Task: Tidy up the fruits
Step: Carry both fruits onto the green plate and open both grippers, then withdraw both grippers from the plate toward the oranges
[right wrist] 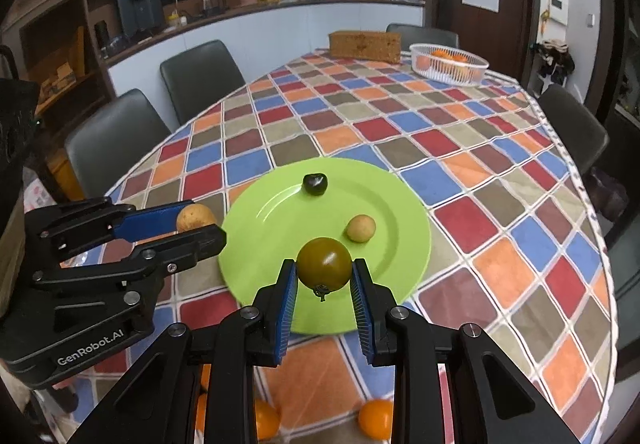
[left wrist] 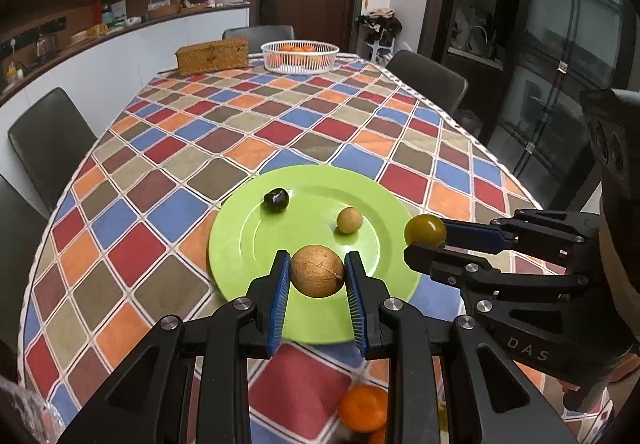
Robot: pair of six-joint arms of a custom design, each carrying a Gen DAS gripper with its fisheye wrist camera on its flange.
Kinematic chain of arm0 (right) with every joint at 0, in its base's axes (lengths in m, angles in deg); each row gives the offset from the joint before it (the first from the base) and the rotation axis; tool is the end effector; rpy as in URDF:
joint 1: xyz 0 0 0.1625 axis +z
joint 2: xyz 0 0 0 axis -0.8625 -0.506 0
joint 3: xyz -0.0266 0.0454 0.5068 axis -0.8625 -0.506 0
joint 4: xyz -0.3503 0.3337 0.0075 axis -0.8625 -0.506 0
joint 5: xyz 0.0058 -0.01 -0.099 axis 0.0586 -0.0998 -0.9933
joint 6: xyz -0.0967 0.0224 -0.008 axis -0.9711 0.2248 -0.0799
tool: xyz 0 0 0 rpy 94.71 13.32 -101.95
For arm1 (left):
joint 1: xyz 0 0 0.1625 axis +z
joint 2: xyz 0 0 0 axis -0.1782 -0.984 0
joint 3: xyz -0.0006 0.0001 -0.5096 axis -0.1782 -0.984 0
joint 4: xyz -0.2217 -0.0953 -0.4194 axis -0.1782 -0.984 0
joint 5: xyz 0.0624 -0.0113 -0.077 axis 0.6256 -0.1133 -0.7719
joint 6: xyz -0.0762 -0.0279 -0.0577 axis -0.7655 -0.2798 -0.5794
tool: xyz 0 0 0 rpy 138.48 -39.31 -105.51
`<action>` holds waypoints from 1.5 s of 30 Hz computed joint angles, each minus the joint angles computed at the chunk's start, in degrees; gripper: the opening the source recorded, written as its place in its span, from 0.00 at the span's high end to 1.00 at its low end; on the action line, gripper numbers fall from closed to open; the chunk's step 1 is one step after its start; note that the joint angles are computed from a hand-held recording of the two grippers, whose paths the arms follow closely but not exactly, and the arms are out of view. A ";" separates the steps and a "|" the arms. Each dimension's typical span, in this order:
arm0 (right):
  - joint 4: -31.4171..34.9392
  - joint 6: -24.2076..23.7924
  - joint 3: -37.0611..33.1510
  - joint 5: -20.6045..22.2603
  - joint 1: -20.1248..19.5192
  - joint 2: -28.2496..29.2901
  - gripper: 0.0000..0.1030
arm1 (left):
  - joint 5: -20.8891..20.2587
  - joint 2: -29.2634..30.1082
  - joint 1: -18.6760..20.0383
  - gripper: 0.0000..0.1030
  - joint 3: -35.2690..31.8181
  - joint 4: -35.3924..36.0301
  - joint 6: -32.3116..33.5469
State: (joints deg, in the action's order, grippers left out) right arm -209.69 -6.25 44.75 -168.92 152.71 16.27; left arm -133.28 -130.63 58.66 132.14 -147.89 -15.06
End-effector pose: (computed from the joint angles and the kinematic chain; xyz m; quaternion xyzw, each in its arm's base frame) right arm 0.1055 -0.5449 0.2596 0.0747 -0.8635 0.3603 0.3450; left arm -0.3359 -0.6361 0.0112 0.4516 0.8593 -0.1815 0.1574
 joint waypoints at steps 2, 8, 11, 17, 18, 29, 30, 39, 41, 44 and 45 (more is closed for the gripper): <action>1.59 0.67 -0.90 0.33 -0.64 0.24 0.73 | -0.41 0.89 0.61 0.73 -1.63 2.05 -0.53; 7.75 4.24 -3.96 0.85 -2.79 0.93 0.72 | -0.87 3.66 2.41 0.73 -6.71 10.07 -3.65; 10.40 6.21 -5.17 1.05 -3.80 1.19 0.72 | -0.52 4.87 3.13 0.73 -8.77 13.05 -5.20; 13.32 9.30 -6.02 1.81 -5.38 1.59 0.72 | 0.88 6.36 3.55 0.73 -10.48 16.06 -5.48; 13.47 9.50 -6.03 1.70 -5.47 1.70 0.72 | 1.10 6.46 3.53 0.73 -10.49 16.14 -5.28; 9.76 6.74 -4.81 -0.11 -4.66 1.70 0.70 | 3.27 4.72 2.43 0.64 -7.92 13.85 -3.49; 8.85 6.29 -4.39 -0.73 -4.29 1.51 0.70 | 3.39 4.24 2.26 0.64 -7.21 13.53 -3.29; -0.29 3.10 1.01 -1.19 -1.09 -1.28 0.64 | 1.59 -1.93 -0.46 0.58 1.68 5.17 -1.11; -1.97 2.68 2.42 -0.90 -0.15 -1.85 0.63 | 1.78 -3.38 -1.33 0.56 3.75 2.95 -0.21; -4.52 2.30 4.46 -1.02 1.49 -2.45 0.58 | 2.44 -5.53 -2.57 0.51 6.82 -0.32 0.98; -5.45 2.04 4.88 -1.42 1.96 -2.36 0.58 | 2.60 -6.42 -2.93 0.48 7.97 -1.36 1.15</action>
State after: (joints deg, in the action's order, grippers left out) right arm -215.13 -4.21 49.62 -170.35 154.67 13.92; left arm -130.68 -137.05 55.72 140.11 -149.25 -13.91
